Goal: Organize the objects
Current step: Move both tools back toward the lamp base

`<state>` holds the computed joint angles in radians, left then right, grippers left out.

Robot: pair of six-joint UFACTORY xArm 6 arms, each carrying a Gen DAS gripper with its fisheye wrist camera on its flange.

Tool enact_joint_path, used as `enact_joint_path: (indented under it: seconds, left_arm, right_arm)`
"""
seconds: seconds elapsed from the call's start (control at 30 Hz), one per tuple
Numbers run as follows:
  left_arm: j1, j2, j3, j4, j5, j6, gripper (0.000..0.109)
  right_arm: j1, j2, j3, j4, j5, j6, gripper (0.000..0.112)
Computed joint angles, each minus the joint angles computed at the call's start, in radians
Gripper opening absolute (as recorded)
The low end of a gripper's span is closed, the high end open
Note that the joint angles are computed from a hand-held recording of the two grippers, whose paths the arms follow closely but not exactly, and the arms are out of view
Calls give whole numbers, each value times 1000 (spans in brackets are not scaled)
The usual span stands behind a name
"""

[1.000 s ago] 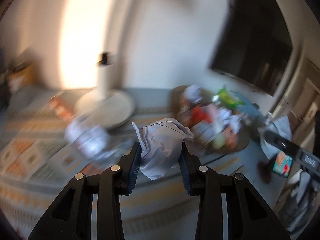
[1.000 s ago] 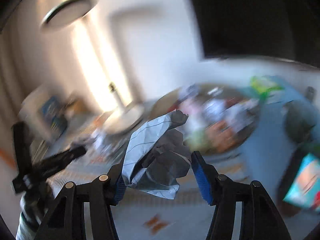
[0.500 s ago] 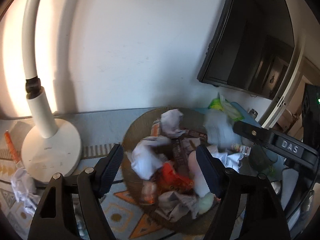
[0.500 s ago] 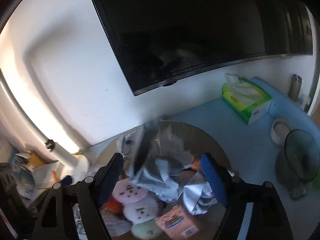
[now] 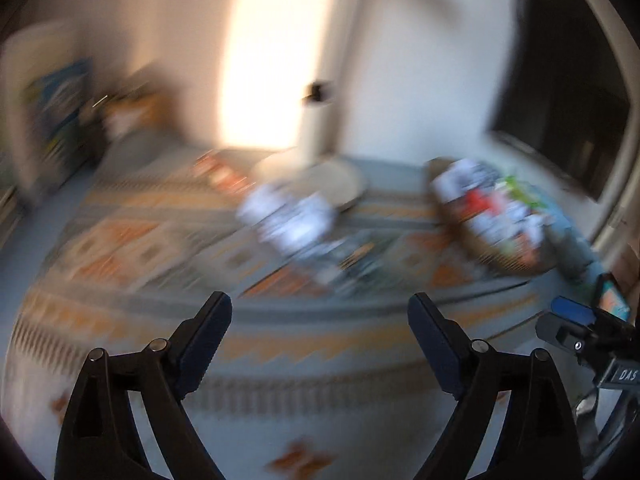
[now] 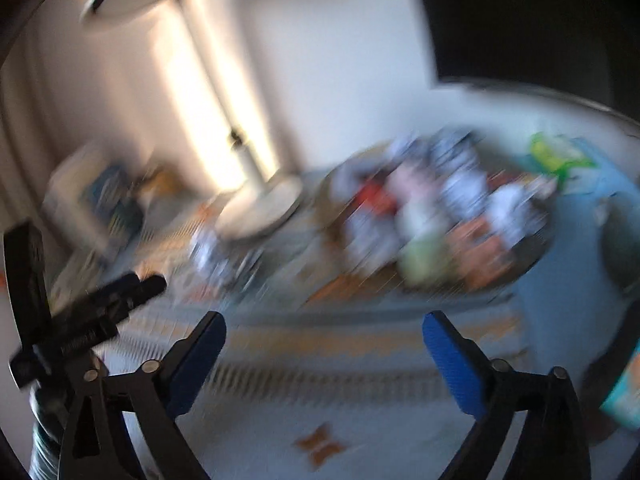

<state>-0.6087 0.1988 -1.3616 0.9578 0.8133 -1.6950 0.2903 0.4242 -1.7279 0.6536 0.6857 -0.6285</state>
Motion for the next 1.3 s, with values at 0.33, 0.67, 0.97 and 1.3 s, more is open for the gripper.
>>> enact_joint_path:
  seconds: [0.33, 0.67, 0.97, 1.3]
  left_arm:
    - [42, -99, 223, -26, -11, -149, 89]
    - [36, -58, 177, -132, -8, -17, 96]
    - [43, -58, 181, -128, -35, -18, 99]
    - [42, -57, 180, -130, -38, -16, 100]
  right_arm:
    - [58, 61, 64, -221, -176, 198, 99]
    - [74, 155, -72, -498, -34, 407, 103]
    - [75, 157, -72, -527, -35, 418, 103]
    - [85, 168, -84, -542, -34, 432, 103]
